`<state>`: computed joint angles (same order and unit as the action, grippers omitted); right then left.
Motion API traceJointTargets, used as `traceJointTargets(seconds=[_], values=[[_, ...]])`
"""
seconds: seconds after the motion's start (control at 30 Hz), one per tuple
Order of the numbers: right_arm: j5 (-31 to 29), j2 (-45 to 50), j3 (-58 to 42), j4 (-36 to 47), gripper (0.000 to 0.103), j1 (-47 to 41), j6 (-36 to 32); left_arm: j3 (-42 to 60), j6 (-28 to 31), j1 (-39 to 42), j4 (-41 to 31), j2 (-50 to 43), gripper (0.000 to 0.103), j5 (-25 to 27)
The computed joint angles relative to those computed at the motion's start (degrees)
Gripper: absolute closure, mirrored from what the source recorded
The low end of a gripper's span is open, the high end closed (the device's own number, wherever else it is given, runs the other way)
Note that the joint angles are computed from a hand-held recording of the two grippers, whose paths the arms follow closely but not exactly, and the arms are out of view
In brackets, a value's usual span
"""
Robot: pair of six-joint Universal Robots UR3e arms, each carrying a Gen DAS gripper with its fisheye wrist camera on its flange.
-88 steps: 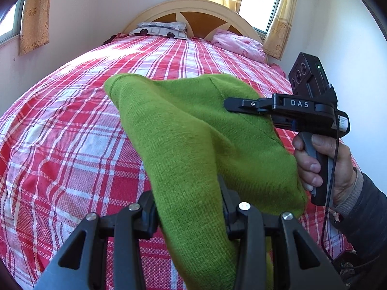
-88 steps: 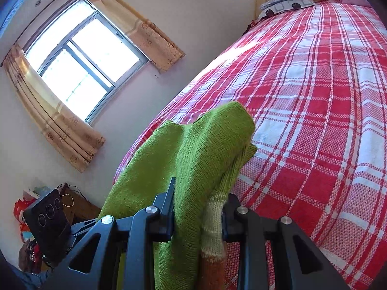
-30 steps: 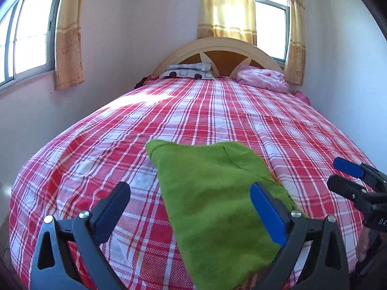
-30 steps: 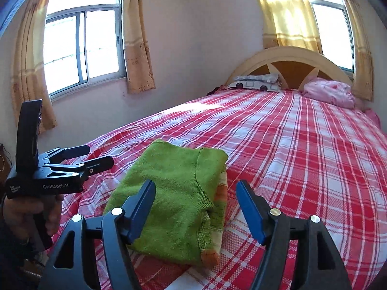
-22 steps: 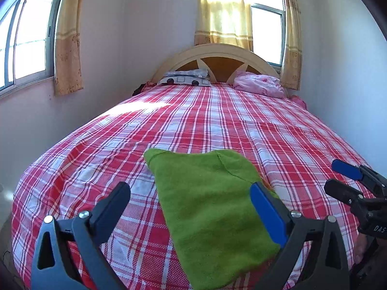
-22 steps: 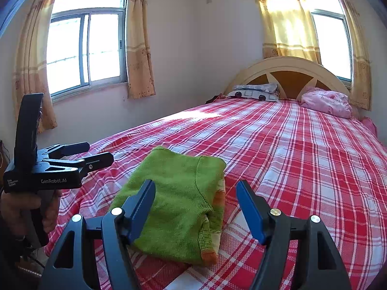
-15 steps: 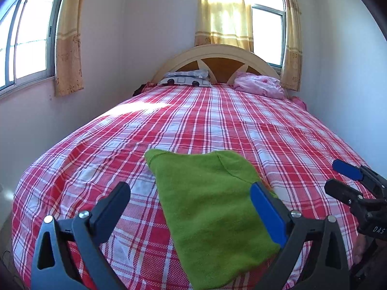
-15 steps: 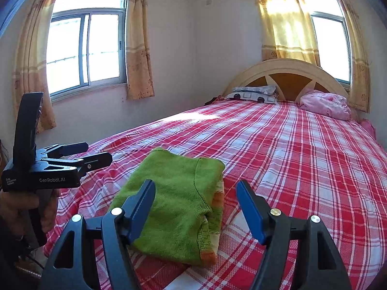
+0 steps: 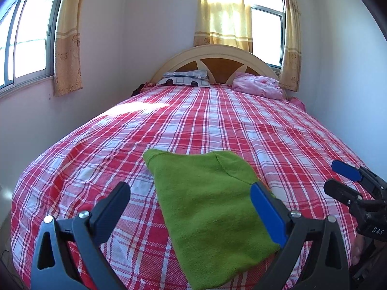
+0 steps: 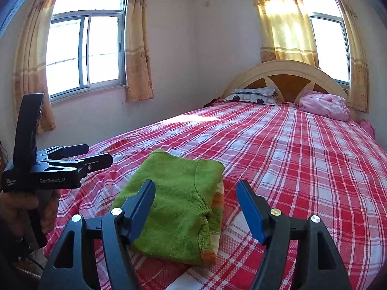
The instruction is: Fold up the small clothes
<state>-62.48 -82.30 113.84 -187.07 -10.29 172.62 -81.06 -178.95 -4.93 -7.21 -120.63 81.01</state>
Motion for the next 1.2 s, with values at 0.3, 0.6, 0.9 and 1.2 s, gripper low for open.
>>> traceJointTargets(seconds=[0.3, 0.6, 0.9, 1.2], values=[[0.3, -0.2, 0.3, 0.4, 0.032, -0.1, 0.0, 0.2, 0.0, 0.0, -0.2, -0.1, 0.001, 0.0], [0.6, -0.4, 0.8, -0.8, 0.032, -0.4, 0.0, 0.5, 0.2, -0.2, -0.7, -0.2, 0.000, 0.4], [-0.3, -0.6, 1.7, -4.0, 0.032, -0.5, 1.2, 1.0, 1.5, -0.8, -1.3, -0.4, 0.000, 1.4], [-0.5, -0.1, 1.6, -4.5, 0.032, -0.2, 1.3, 2.8, 1.2, -1.4, -2.4, -1.5, 0.000, 4.4]])
